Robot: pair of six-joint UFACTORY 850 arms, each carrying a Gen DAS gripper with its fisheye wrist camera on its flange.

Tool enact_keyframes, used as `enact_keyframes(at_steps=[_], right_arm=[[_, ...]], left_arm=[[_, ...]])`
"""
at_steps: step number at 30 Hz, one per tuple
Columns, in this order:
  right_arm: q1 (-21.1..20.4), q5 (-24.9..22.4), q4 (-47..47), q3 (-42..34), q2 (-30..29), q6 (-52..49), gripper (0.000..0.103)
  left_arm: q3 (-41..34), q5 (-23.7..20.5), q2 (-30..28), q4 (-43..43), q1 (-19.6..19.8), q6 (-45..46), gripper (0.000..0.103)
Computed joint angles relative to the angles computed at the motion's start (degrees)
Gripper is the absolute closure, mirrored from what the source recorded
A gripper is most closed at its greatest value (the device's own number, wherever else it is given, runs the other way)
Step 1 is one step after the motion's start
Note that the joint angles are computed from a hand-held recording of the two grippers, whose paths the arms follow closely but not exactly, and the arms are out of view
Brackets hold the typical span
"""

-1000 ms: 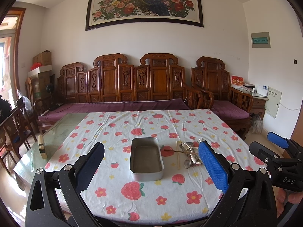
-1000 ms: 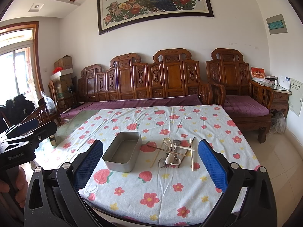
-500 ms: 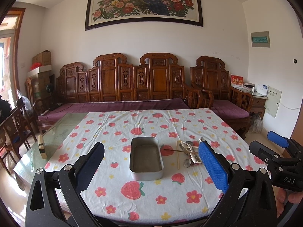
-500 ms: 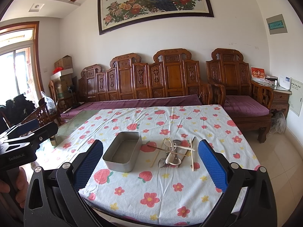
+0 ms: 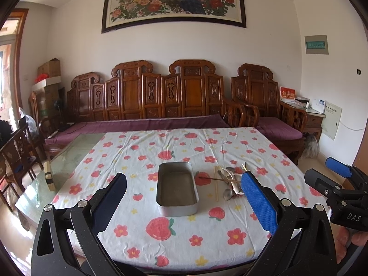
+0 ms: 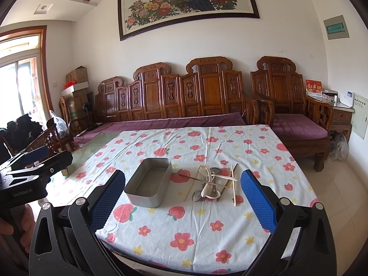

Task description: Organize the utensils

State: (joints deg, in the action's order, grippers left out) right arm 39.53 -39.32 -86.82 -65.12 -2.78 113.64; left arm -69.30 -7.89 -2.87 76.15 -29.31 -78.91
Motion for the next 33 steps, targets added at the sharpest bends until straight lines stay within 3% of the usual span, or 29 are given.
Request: enact_keyframes(at_steps=[4,14,19,23,29,33], right_arm=[[-1.3,2.03,-1.04,0.03,-1.55,0.37,0.003],[-6.18,8.44,1.25,-0.6,-4.44,-4.39,0.007],[-9.58,11.58,4.2,-1.24,-6.06,-7.97,0.011],[-12.24,14.61,8.84,-3.45,-8.37,-14.74,0.015],[-15.89,19.5,14.87,-6.71,-11.93,-24.15,0.021],[-18.6,23.84,27.8,-10.74,-16.29,-39.54,0.029]], left_arm=[[-1.61,-0.27,-2.26,-17.77,0.57,18.6,0.006],[-6.45,-3.71,-9.1,-47.92,1.22,51.34,0.006],[-8.48,-4.31,-11.94,-56.87,1.65,61.5,0.006],[-10.51,-4.96,-14.05,-68.94,2.4,74.27,0.006],[-13.93,-7.02,-17.23,-77.79,2.7,84.96,0.006],[-17.06,-9.11,-20.09,-82.45,2.86,90.02,0.006]])
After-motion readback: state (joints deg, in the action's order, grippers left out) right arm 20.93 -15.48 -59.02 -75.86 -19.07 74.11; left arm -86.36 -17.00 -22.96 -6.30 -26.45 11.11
